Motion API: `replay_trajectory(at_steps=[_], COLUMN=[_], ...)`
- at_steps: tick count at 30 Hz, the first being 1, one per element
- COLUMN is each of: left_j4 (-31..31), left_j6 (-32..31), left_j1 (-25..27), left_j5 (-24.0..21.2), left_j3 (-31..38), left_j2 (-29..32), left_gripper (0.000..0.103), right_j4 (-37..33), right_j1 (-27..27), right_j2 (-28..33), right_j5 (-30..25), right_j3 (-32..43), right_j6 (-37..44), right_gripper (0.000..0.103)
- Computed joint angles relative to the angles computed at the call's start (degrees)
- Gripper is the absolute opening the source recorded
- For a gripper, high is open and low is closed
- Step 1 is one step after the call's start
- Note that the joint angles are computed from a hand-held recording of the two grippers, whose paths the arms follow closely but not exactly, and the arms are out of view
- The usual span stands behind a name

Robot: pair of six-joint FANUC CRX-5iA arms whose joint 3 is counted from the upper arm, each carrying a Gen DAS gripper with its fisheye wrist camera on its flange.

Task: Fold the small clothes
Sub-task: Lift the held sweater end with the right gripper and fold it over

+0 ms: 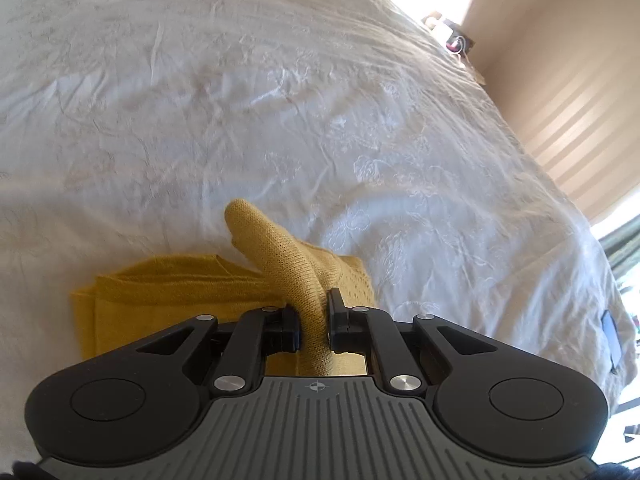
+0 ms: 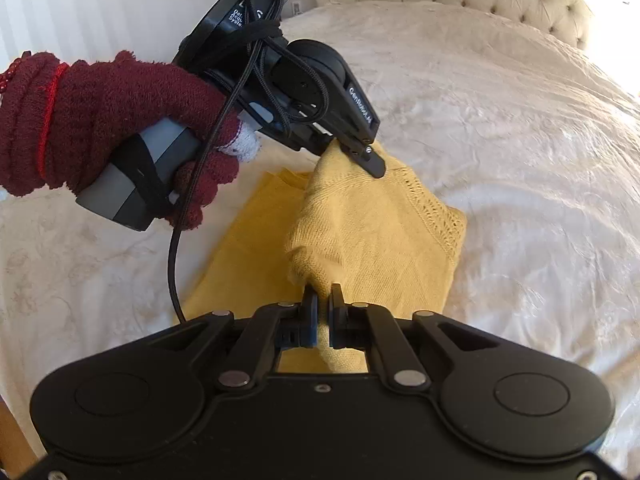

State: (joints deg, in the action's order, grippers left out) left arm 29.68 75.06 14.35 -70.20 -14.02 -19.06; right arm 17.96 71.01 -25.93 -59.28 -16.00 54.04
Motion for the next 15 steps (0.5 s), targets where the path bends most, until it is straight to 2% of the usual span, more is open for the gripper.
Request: replay_trajectory(at_steps=[6,9,12,13,14,15], left_j4=[-3.90,-5.65,-11.02,-10.58,-10.40,-10.93], left_j6=[-6.49,-7.34,-5.00,-5.02,-4.42,-3.40], left_j1=[6.53,9.50,9.81,10.81,11.41,11.83], left_j5=[-4.94,-6.93,-4.97,-3.84,-2.84,-1.68], left_j3=[0.02,-2.13,-3.79,-5.20,-6.12,-6.77], left_j2=[-1.14,-0.36,-0.86,-1.59,-2.19,-2.90], left_gripper=[0.011,0.012,0.012,0.016,0.027,0.032], right_j4=[-7.10,-11.50,-17.97,-20.02,-22.64,-25.33], right_j1=[0.37,-0.04,-1.83,-2.53,-3.55,-4.74], right_j2=[6.98,12.34,15.99,16.10,15.60,14.94], right_j5=[2.87,0.23,-3.73,-4.05,-3.79,-3.57], right_j3=[4.08,6.79,9.79,10.19,10.35,10.55], right_j6=[6.75,11.89,17.51,18.89,20.59,22.31], right_gripper=[0.010,0.017,0.022,0.027,0.036,0.042])
